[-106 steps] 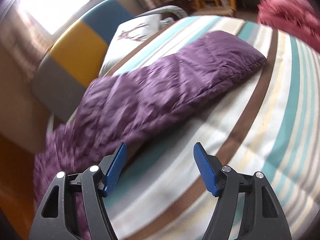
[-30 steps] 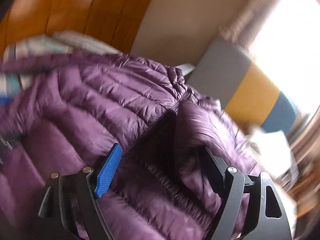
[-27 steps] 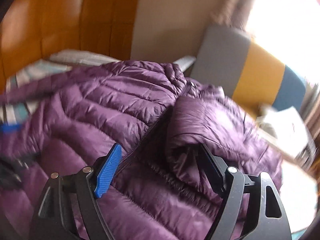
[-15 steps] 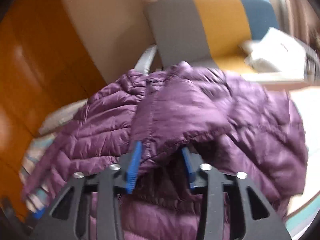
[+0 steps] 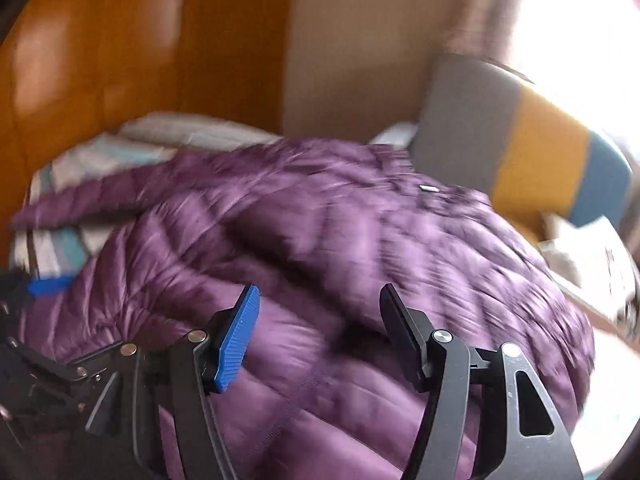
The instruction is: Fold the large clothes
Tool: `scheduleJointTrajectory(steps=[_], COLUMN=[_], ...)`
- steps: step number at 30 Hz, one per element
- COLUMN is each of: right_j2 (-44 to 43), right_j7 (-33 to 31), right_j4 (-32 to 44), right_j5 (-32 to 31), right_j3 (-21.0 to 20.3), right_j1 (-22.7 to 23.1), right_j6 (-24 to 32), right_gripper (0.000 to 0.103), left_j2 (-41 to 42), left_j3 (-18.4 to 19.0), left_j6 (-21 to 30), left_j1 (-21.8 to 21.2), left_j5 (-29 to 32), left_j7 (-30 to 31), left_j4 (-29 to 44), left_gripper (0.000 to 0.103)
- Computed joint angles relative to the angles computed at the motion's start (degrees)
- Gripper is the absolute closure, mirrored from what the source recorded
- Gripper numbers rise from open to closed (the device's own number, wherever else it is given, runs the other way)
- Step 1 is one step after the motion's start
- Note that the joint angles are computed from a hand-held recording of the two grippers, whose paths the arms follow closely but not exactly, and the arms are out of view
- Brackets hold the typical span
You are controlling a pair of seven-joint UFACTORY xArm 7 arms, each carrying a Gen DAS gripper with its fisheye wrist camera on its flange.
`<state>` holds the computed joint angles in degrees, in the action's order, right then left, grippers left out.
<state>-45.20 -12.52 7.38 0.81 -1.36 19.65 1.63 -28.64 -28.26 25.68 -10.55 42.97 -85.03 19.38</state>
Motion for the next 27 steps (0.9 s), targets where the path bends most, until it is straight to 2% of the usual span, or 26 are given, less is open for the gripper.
scheduleJointTrajectory(steps=[2, 4, 6, 8, 10, 12, 13, 15, 16, 17, 18, 19, 20, 21, 22, 27], right_j2=[-5.55, -8.1, -9.16, -8.2, -5.77, -3.55, -2.36, -0.94, -0.54, 0.68, 0.89, 2.32, 3.66, 4.75, 5.85, 13.59], right_j7=[2.93, 7.86, 12.77, 15.29, 15.65, 15.47, 15.22, 14.77, 14.09, 13.91, 14.38, 13.96, 13.72, 13.33, 12.67, 12.47], right_j4=[-1.83, -2.51, -2.94, -2.57, -2.02, -1.83, -1.39, -1.21, -1.18, -0.61, -0.69, -0.02, 0.6, 1.28, 1.51, 5.04], right_j5=[1.77, 2.94, 3.43, 3.11, 3.1, 2.92, 2.97, 2.96, 2.85, 2.71, 2.6, 2.19, 1.78, 1.39, 1.06, 0.55], right_j3=[-0.48, 1.12, 2.88, 2.44, -0.58, -2.1, -2.84, -3.48, -4.17, -3.83, -2.63, -2.48, -2.12, -2.08, -2.51, -1.66], right_j1=[-5.46, -14.43, -23.12, -28.24, -29.5, -29.74, -29.12, -28.21, -27.78, -27.49, -27.61, -27.52, -27.93, -28.32, -28.57, -29.85], right_j6=[1.35, 2.57, 3.7, 4.84, 4.8, 4.08, 3.55, 2.66, 2.58, 2.61, 2.8, 2.8, 2.55, 2.23, 1.29, -0.32], right_gripper=[0.041, 0.041, 0.041, 0.042, 0.057, 0.064, 0.065, 0.066, 0.066, 0.066, 0.065, 0.067, 0.068, 0.068, 0.068, 0.068], left_j2=[0.23, -0.09, -0.32, 1.6, 5.18, 10.05, 13.7, 20.03, 24.04, 27.02, 30.69, 31.97, 32.28, 31.76, 31.15, 28.43], left_j3=[3.02, 6.06, 6.2, 4.11, 0.63, -2.21, -3.73, -4.02, -4.14, -2.58, -1.44, -2.46, -1.47, -0.64, 0.1, 3.82], left_j6=[0.2, -2.36, -5.28, -7.92, -8.78, -9.23, -7.27, -4.75, -3.14, -2.29, -1.52, -1.42, -1.11, -2.98, -4.28, -7.4], left_j1=[-2.35, -3.46, -1.56, 2.98, 8.63, 13.44, 15.3, 16.05, 16.14, 14.71, 13.52, 14.72, 13.52, 12.86, 12.26, 9.03], left_j5=[-3.44, -6.89, -8.36, -7.33, -3.72, 2.3, 5.97, 10.33, 13.3, 15.37, 15.14, 15.98, 17.87, 20.1, 20.69, 22.84], left_j7=[3.83, 7.09, 7.2, 6.04, 3.64, -0.01, -2.28, -3.63, -4.76, -5.04, -2.93, -2.87, -4.16, -5.37, -5.58, -10.71], left_j4=[0.73, 1.01, 1.78, 4.56, 9.0, 13.88, 17.54, 22.77, 25.87, 27.83, 30.2, 30.91, 31.28, 30.8, 30.25, 26.14], left_gripper=[0.002, 0.002, 0.002, 0.002, 0.002, 0.002, 0.002, 0.004, 0.018, 0.029, 0.045, 0.049, 0.054, 0.083, 0.094, 0.099])
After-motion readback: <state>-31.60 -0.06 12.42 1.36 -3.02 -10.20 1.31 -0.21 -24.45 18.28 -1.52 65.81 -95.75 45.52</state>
